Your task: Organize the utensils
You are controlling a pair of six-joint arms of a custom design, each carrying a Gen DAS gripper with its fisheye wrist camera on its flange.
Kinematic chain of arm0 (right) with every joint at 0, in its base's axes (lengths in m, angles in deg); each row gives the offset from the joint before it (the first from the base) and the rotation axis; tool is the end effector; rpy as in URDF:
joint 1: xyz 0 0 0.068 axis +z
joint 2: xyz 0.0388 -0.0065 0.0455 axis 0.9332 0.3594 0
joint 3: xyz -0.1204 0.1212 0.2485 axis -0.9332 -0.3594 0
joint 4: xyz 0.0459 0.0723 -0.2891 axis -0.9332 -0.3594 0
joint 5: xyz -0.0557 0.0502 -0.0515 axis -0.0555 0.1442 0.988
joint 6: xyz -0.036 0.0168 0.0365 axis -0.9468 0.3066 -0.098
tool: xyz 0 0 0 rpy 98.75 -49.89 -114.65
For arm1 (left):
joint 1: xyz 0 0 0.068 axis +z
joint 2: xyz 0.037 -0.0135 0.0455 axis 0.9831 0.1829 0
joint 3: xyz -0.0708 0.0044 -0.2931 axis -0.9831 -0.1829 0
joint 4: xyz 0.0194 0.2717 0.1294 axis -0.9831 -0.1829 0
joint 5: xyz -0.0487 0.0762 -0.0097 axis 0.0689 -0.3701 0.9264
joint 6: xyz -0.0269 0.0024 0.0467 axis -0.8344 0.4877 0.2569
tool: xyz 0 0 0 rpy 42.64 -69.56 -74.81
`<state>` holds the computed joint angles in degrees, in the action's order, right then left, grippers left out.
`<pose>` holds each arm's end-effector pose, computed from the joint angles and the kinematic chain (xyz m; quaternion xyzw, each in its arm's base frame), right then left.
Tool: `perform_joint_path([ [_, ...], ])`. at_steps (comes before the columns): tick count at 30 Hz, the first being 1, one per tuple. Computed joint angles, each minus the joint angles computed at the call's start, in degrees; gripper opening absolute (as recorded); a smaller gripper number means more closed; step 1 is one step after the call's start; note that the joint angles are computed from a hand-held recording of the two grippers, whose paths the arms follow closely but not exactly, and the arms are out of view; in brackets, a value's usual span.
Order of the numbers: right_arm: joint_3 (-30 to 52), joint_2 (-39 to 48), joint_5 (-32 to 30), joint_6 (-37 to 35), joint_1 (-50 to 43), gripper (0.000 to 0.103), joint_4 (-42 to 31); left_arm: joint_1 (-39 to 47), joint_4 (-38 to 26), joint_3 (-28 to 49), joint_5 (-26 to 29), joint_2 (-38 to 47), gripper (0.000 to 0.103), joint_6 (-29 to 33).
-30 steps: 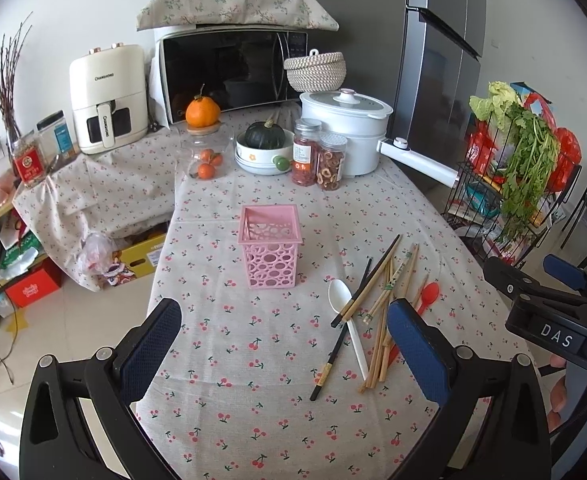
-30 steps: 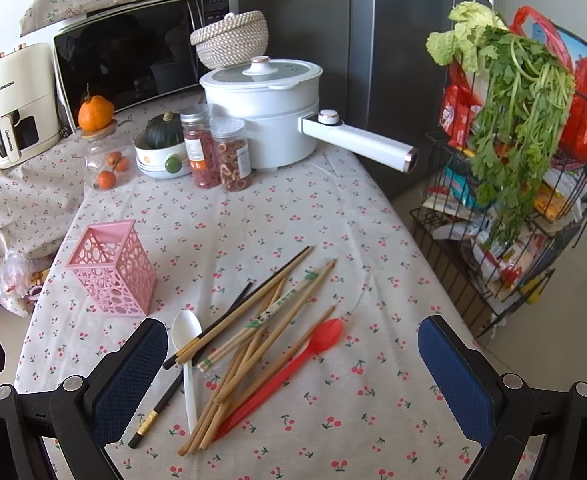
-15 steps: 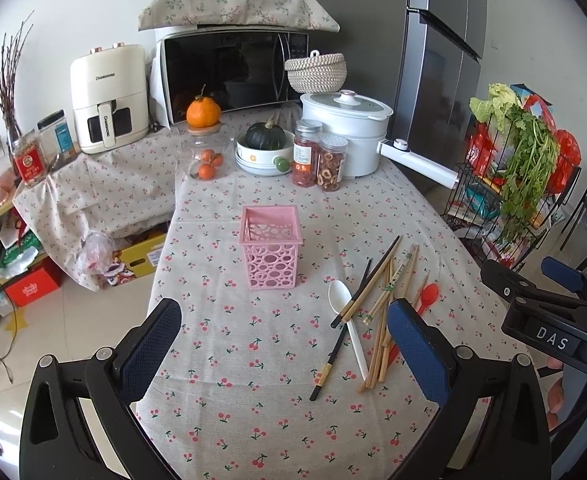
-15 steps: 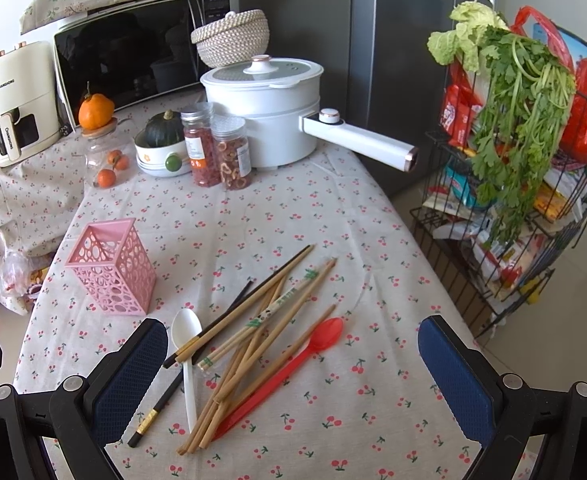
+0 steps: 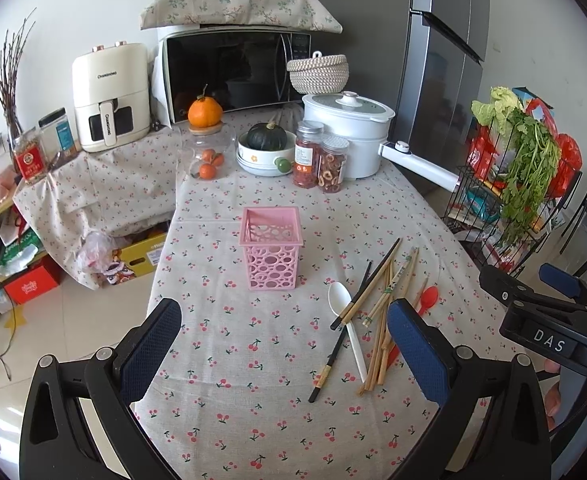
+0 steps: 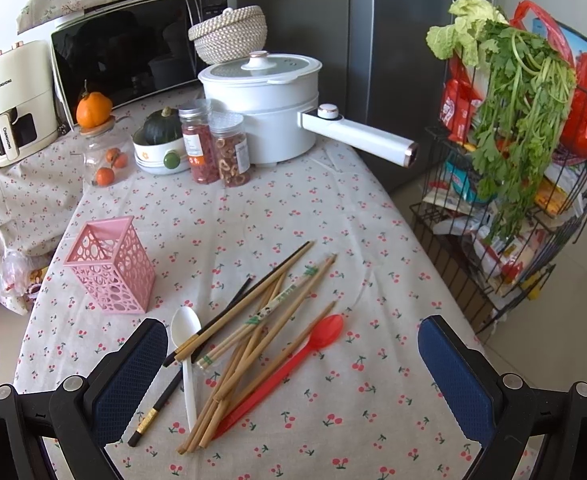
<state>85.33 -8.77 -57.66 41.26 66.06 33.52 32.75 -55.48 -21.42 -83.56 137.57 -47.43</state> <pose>0.1990 -0.0057 0.2298 -0.0444 0.9163 0.0274 0.3971 0.1416 -0.1194 0.2296 -0.0771 0.9106 0.0133 0.4058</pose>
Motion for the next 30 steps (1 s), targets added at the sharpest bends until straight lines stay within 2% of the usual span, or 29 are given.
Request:
perform_joint_path([
  [10, 0.7, 0.7, -1.6, 0.3, -1.7, 0.103, -0.6, 1.9, 0.9, 0.3, 1.9, 2.0, 0.103, 0.8],
  [24, 2.4, 1.9, -4.5, 0.5, -5.1, 0.103, -3.8, 1.0, 1.3, -0.3, 3.4, 3.4, 0.103, -1.7],
  [30, 4.7, 7.8, -11.9, 2.0, -8.7, 0.103, -4.9, 4.6, 6.8, -2.3, 9.8, 3.6, 0.103, 2.5],
])
